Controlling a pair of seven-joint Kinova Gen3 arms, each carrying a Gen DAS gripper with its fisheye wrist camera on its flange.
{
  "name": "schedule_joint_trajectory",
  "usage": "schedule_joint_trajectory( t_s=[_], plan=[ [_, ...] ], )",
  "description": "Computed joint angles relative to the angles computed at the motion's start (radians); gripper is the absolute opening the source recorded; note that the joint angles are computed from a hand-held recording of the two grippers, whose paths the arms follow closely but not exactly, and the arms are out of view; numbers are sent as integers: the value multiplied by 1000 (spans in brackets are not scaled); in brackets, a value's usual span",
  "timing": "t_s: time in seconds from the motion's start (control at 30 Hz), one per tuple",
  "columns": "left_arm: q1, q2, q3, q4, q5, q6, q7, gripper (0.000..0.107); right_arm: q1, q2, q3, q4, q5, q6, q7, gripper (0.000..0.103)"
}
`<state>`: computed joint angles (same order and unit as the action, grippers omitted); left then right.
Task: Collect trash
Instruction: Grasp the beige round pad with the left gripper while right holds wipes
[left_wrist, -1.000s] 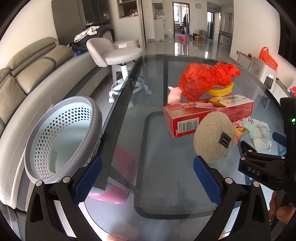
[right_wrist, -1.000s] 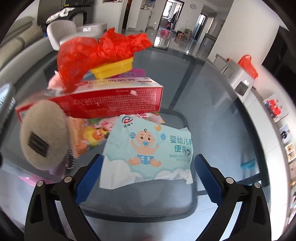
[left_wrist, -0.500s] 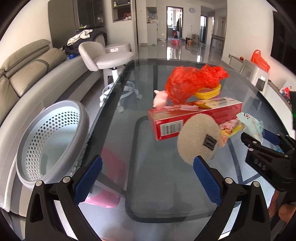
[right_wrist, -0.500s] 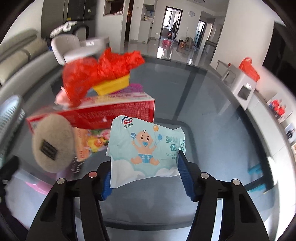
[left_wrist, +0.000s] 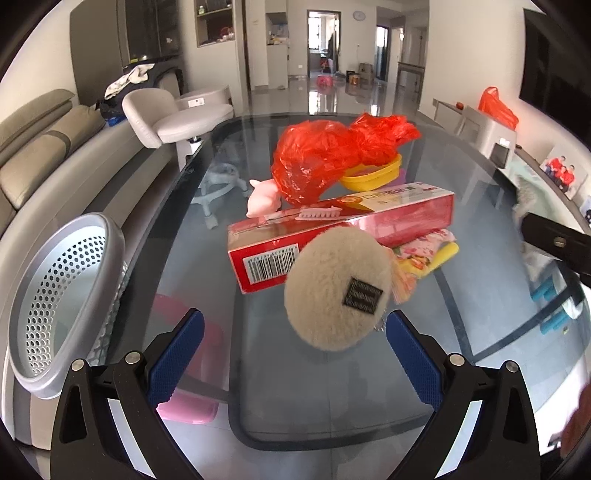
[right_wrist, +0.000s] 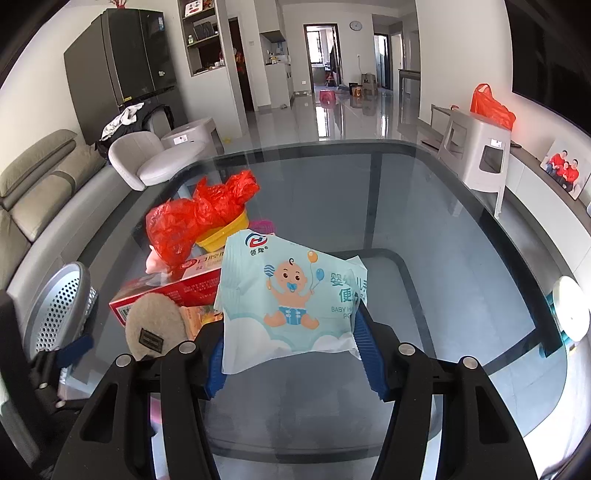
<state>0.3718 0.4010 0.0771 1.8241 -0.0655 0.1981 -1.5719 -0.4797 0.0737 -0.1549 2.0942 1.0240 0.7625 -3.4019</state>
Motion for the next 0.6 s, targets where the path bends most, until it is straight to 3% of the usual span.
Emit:
schedule_joint_trajectory(
  t_s=[0.13,0.27,0.33,0.4,0.47,0.6],
  plan=[
    [-7,43,14,-42,15,19,2,97,6,-20,-2,12,-5,-16,-10,57],
    [58,68,-44,-52,-9,3,34,95,11,-17,-6,7,-5,-16,-5,57],
    [69,69,-51,-44,-21,-10,37,83,14,-9,-4,2,-14,-19,8,57],
    [32,68,-9,-37,-17,-16,13,62,14,-1,-2,-5,-21,-21,18,57],
    [-18,66,46,-31,-1,-17,-20,51,11,5,1,-10,-23,-20,24,57],
    [-113,47,136,-5,46,-26,-84,49,2,11,3,-20,-25,-16,33,57]
  ],
)
